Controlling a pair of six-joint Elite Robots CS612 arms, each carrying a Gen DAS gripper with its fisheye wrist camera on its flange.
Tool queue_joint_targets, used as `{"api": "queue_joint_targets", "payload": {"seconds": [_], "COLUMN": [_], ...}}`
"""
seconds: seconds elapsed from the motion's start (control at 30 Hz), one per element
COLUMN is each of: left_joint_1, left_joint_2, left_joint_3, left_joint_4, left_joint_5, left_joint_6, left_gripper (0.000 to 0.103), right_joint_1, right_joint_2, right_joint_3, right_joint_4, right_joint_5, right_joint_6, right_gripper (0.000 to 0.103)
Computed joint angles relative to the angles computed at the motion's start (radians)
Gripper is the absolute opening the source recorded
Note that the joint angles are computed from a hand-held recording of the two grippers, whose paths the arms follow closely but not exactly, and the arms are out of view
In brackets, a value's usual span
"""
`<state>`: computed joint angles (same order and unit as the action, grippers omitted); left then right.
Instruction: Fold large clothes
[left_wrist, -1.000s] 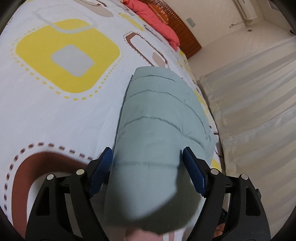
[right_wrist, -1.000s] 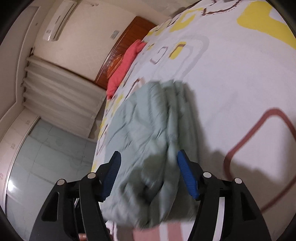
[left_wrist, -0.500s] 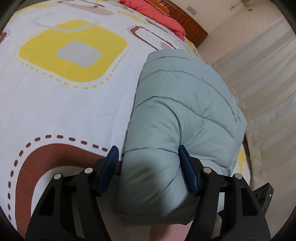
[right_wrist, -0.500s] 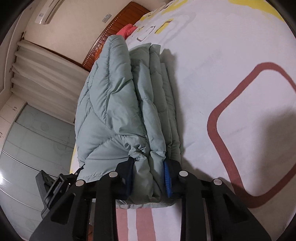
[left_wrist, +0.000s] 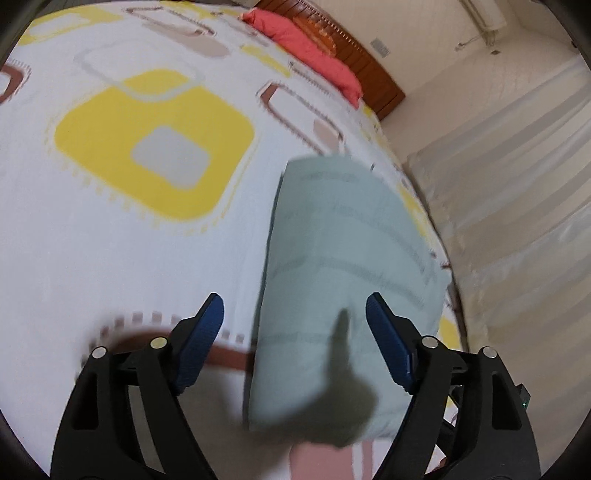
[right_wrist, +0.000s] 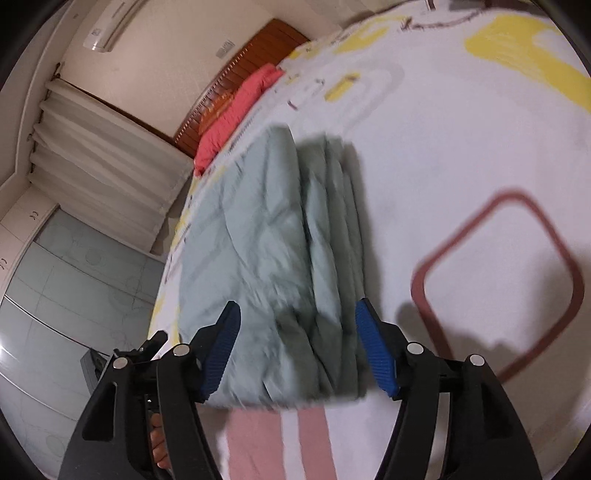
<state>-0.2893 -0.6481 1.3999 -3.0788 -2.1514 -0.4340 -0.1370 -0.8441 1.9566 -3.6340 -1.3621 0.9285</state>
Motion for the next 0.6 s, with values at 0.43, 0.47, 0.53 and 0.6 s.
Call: {"api": "queue_joint_targets", "payload": {"seconds": [0.43,0.47,0.53,0.6], "left_joint_1": [-0.04,-0.047,-0.054,-0.061], "left_joint_2": [0.082,0.085,0.093,0.101], "left_joint_3": [-0.23,-0.238,-0.246,-0.251], "left_joint_4": [0.227,0.259,0.299,0.318], "left_joint_5": [-0.006,0.02,0.045,0.072], "left_joint_6": [0.003,0.018,0.03,0.037], "left_gripper": [0.084,0.082,0.081,0.081], "right_joint_1": [-0.034,-0.036,-0.043,-0.048], "right_joint_2": [0.055,0.058,0.074,0.092], "right_joint_3": [-0.201,-0.21,-0.224,-0.232], "right_joint_4": [0.169,0.218,0.26,0.273], "right_joint_5": [-0.076,-0.079,-0.06,-0.039], "right_joint_6": [0.015,0.016,0.034,0.037], "right_gripper": [0.06,0.057,0.056,0.056]}}
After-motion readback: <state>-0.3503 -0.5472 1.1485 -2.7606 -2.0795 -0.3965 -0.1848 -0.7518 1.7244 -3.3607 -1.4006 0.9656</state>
